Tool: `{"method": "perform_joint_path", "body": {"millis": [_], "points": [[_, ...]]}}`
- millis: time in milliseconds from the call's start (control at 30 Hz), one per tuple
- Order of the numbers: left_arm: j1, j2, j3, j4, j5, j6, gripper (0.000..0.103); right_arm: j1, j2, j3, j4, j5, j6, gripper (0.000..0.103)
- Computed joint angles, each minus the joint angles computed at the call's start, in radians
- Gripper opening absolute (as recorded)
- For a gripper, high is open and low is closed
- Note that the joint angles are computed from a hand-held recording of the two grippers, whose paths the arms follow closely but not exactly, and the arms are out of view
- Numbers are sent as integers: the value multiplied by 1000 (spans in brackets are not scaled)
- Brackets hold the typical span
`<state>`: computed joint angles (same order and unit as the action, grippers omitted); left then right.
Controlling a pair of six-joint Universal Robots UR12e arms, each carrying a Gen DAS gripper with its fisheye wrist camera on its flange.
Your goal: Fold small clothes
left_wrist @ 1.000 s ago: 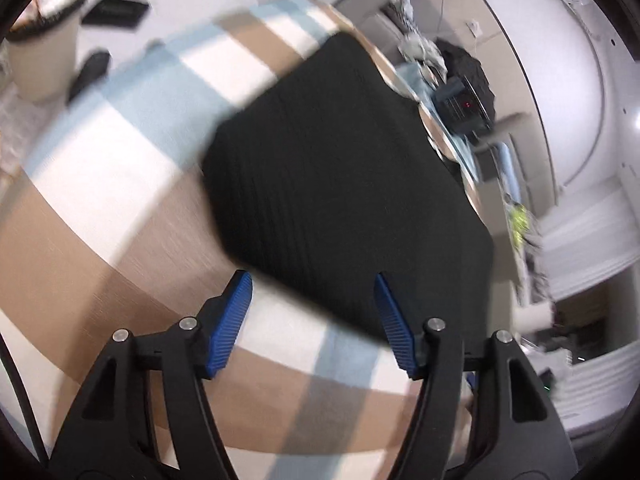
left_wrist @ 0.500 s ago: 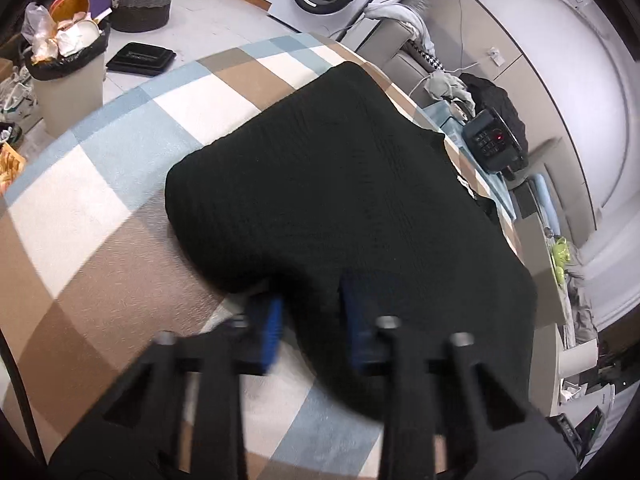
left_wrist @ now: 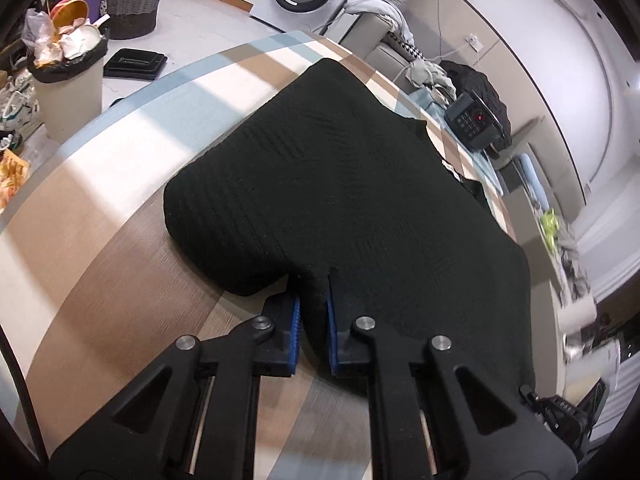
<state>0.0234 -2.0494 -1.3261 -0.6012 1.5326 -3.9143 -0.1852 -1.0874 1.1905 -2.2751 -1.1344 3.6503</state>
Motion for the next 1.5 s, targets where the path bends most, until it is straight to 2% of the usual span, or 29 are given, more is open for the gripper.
{"method": "perform_joint_path", "body": {"millis": [167,233,267,300,367,433,533,567,667,767,833,867,900,967,1033,1100,1133,1233,1267,1300,1367,1500], "points": [[-24,76,-99,24,50,-3,8,-14,-69,85,19,-7,-75,13],[-28,93,-117,14,58,-1,12,-16,-84,99,20,-13,-90,17],[-29,103,-123,-8,71,1,24,-17,-89,105,16,-15,-85,22],[-28,113,-134,-17,81,-5,44,-18,-94,109,5,-26,-79,25],[-25,137,-159,-34,105,-38,62,-18,-104,120,-40,-54,-81,31],[-19,153,-180,-25,101,-42,63,-12,-106,118,-74,-82,-93,37],[-6,156,-199,1,96,-48,64,2,-104,112,-133,-100,-146,40],[-3,155,-200,9,93,-49,64,6,-103,109,-149,-92,-163,43],[4,136,-188,44,75,-41,64,13,-93,95,-166,-42,-206,43],[17,112,-169,79,40,-59,63,23,-75,64,-143,10,-245,45],[28,102,-173,128,-3,-84,44,33,-65,48,-134,25,-274,46],[31,98,-170,142,-12,-73,31,38,-62,44,-127,26,-284,46],[30,98,-167,151,-6,-52,26,43,-53,34,-123,30,-291,46],[21,99,-164,175,32,3,26,53,-37,10,-100,44,-320,46],[12,103,-160,164,85,49,26,60,-30,0,-85,43,-340,46],[15,113,-167,135,95,40,27,66,-23,-11,-57,41,-350,47],[20,122,-178,126,94,9,28,67,-21,-13,-49,45,-355,47],[35,145,-213,128,81,-66,43,72,-15,-19,-31,41,-375,47],[39,152,-226,139,74,-88,52,74,-12,-21,-27,41,-379,47],[41,155,-232,140,77,-101,59,75,-10,-23,-21,42,-382,47],[38,149,-225,127,95,-93,65,78,-2,-32,-4,54,-395,47],[35,116,-191,118,74,-74,65,84,3,-43,17,64,-434,47]]}}
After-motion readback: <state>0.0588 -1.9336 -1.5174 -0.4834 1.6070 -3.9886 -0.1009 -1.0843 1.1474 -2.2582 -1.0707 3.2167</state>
